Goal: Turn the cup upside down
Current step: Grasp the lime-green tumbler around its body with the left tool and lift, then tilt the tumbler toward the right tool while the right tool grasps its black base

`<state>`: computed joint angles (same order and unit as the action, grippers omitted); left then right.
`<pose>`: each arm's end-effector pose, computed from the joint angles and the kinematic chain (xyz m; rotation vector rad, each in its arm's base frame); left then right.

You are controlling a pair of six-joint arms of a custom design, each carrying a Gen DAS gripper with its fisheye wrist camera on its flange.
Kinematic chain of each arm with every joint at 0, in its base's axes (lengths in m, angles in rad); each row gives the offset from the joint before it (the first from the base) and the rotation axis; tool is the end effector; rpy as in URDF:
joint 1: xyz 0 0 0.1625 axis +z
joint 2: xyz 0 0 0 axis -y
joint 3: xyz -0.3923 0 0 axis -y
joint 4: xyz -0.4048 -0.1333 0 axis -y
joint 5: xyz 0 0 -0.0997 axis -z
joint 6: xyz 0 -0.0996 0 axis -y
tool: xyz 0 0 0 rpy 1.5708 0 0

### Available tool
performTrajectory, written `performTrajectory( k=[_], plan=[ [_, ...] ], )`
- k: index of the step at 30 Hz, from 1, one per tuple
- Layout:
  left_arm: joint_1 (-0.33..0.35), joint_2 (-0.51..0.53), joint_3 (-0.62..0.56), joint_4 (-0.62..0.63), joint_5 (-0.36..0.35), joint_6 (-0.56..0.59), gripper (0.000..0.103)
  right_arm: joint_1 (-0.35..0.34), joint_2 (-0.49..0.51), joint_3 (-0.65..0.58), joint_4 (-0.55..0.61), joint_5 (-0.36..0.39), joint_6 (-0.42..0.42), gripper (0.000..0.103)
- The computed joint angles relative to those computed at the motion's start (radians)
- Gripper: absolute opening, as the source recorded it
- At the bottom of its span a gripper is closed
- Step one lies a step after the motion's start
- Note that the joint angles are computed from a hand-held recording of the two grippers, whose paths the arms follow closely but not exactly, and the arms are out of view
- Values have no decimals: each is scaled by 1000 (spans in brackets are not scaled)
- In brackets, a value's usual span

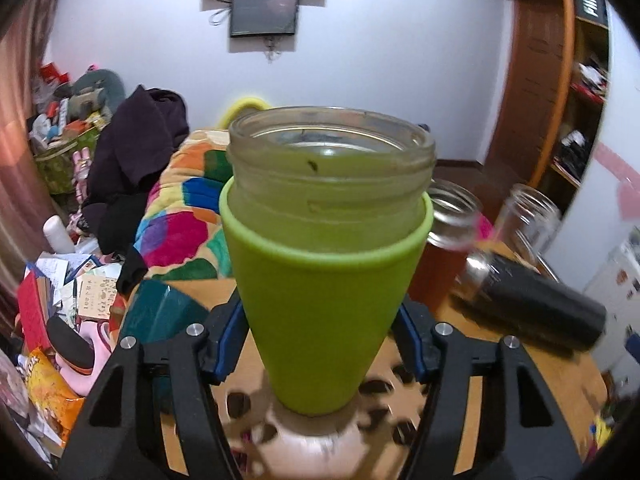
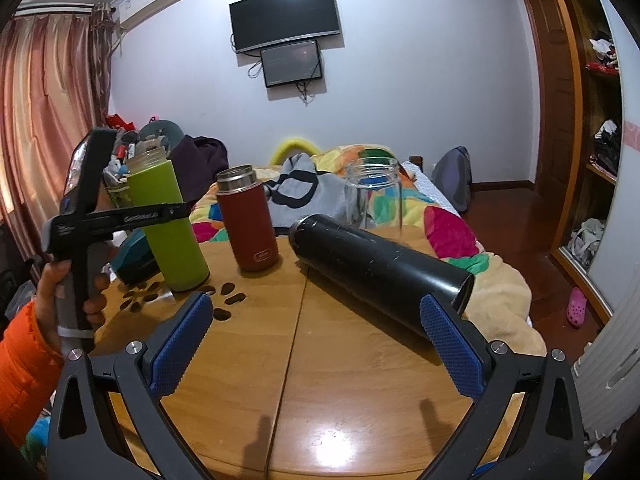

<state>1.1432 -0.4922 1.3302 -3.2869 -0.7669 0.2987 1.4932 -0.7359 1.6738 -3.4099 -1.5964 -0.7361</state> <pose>-0.1176 -0.7524 0.0796 0.3677 2.1931 -1.0817 0.0784 -0.6783 0.1158 0.8062 -2.4082 1.1154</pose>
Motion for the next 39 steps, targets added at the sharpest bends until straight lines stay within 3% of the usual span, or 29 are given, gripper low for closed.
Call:
performTrajectory(
  k=[5,11,16,24,31,39],
  plan=[
    [-39,-74,156,-5,-43,27,64,-15,-19,32,27,59,-33,103],
    [-74,-150,283,76,-147,-24,64,-34,-39,90,116,146,-122,103],
    [-93,-172,326,104,-206,-26,64,-36,-28,109,180,177,-211,103],
    [-94,-217,373,148,-318,-62,64,-37,1,82,234,212,-247,102],
    [-67,-239,374,191,-442,-141,64,-28,24,35,324,184,-248,69],
    [-21,-254,368,192,-544,-213,64,-19,20,57,270,161,-261,68]
  ],
)
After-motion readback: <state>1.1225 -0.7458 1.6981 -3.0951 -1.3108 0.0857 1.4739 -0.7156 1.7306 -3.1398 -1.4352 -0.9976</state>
